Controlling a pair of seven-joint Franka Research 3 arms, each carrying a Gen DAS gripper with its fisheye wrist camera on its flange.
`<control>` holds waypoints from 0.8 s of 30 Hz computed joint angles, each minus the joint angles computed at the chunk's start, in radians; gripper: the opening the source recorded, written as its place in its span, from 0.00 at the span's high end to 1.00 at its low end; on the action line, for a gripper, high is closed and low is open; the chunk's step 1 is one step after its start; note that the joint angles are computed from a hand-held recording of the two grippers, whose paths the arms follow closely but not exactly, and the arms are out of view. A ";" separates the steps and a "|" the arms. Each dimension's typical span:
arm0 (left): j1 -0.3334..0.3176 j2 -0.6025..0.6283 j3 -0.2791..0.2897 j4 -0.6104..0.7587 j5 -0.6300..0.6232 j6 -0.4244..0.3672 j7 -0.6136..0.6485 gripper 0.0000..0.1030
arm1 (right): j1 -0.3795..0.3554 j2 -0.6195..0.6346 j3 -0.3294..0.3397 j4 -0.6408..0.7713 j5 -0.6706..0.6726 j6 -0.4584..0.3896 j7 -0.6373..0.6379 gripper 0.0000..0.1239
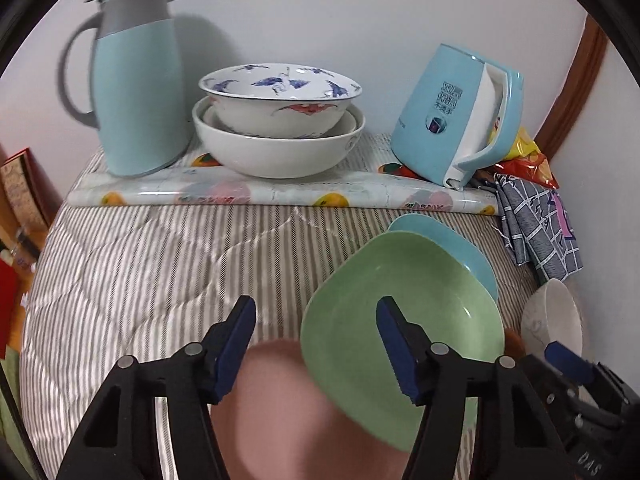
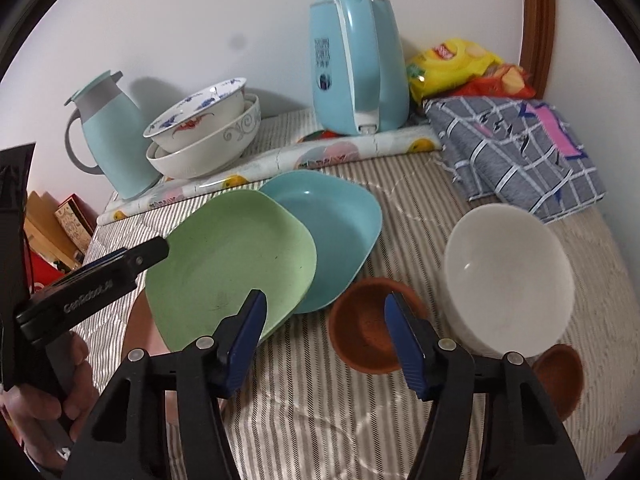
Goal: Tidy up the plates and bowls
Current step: 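Reach both grippers to the green plate rim and close on it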
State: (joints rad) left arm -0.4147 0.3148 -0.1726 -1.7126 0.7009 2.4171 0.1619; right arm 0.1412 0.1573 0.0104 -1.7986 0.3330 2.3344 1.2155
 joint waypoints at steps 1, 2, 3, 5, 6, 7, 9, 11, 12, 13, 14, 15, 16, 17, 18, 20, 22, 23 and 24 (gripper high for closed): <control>0.004 0.016 -0.001 0.016 -0.006 0.001 0.014 0.42 | 0.001 0.009 0.001 0.008 0.001 -0.009 0.003 0.51; 0.006 0.029 0.001 0.028 -0.011 0.003 0.025 0.43 | 0.003 0.017 0.002 0.015 -0.003 -0.016 0.005 0.51; 0.007 0.036 0.002 0.034 -0.016 0.007 0.032 0.44 | 0.006 0.022 0.003 0.018 -0.009 -0.017 0.007 0.51; 0.013 0.057 0.003 0.050 -0.036 0.019 0.049 0.50 | 0.013 0.035 0.004 0.024 -0.025 -0.018 0.016 0.51; 0.014 0.065 0.005 0.056 -0.045 0.025 0.056 0.51 | 0.015 0.041 0.004 0.030 -0.030 -0.024 0.018 0.51; 0.014 0.073 0.006 0.062 -0.052 0.028 0.064 0.52 | 0.016 0.050 0.005 0.038 -0.034 -0.031 0.020 0.51; 0.006 0.087 0.013 0.075 -0.055 0.019 0.069 0.55 | 0.020 0.067 0.005 0.050 -0.044 -0.040 0.028 0.53; 0.007 0.097 0.013 0.081 -0.072 0.015 0.086 0.63 | 0.023 0.079 0.006 0.061 -0.052 -0.049 0.028 0.55; 0.008 0.098 0.013 0.079 -0.079 0.020 0.089 0.64 | 0.026 0.085 0.006 0.066 -0.059 -0.053 0.031 0.57; 0.011 0.097 0.014 0.071 -0.085 0.032 0.091 0.67 | 0.028 0.092 0.006 0.071 -0.066 -0.058 0.035 0.58; 0.013 0.092 0.015 0.060 -0.088 0.053 0.088 0.71 | 0.030 0.099 0.006 0.078 -0.071 -0.064 0.039 0.62; 0.014 0.089 0.016 0.052 -0.092 0.066 0.087 0.73 | 0.028 0.105 0.008 0.084 -0.064 -0.071 0.036 0.66; 0.014 0.086 0.016 0.047 -0.095 0.076 0.088 0.77 | 0.024 0.110 0.011 0.089 -0.052 -0.079 0.029 0.69; 0.012 0.085 0.017 0.047 -0.094 0.077 0.090 0.79 | 0.024 0.111 0.012 0.088 -0.047 -0.076 0.026 0.74; 0.008 0.084 0.018 0.048 -0.090 0.078 0.092 0.81 | 0.025 0.111 0.012 0.087 -0.046 -0.071 0.023 0.82; -0.002 0.081 0.022 0.051 -0.081 0.066 0.086 0.83 | 0.035 0.109 0.008 0.081 -0.067 -0.057 0.042 0.83; -0.003 0.065 0.022 0.031 -0.074 0.083 0.070 0.85 | 0.037 0.104 0.006 0.070 -0.069 -0.031 0.053 0.84; -0.002 0.059 0.020 0.025 -0.074 0.087 0.070 0.85 | 0.035 0.101 0.005 0.066 -0.066 -0.024 0.059 0.85; -0.005 0.051 0.020 0.019 -0.068 0.088 0.064 0.86 | 0.032 0.097 0.005 0.064 -0.061 -0.025 0.063 0.85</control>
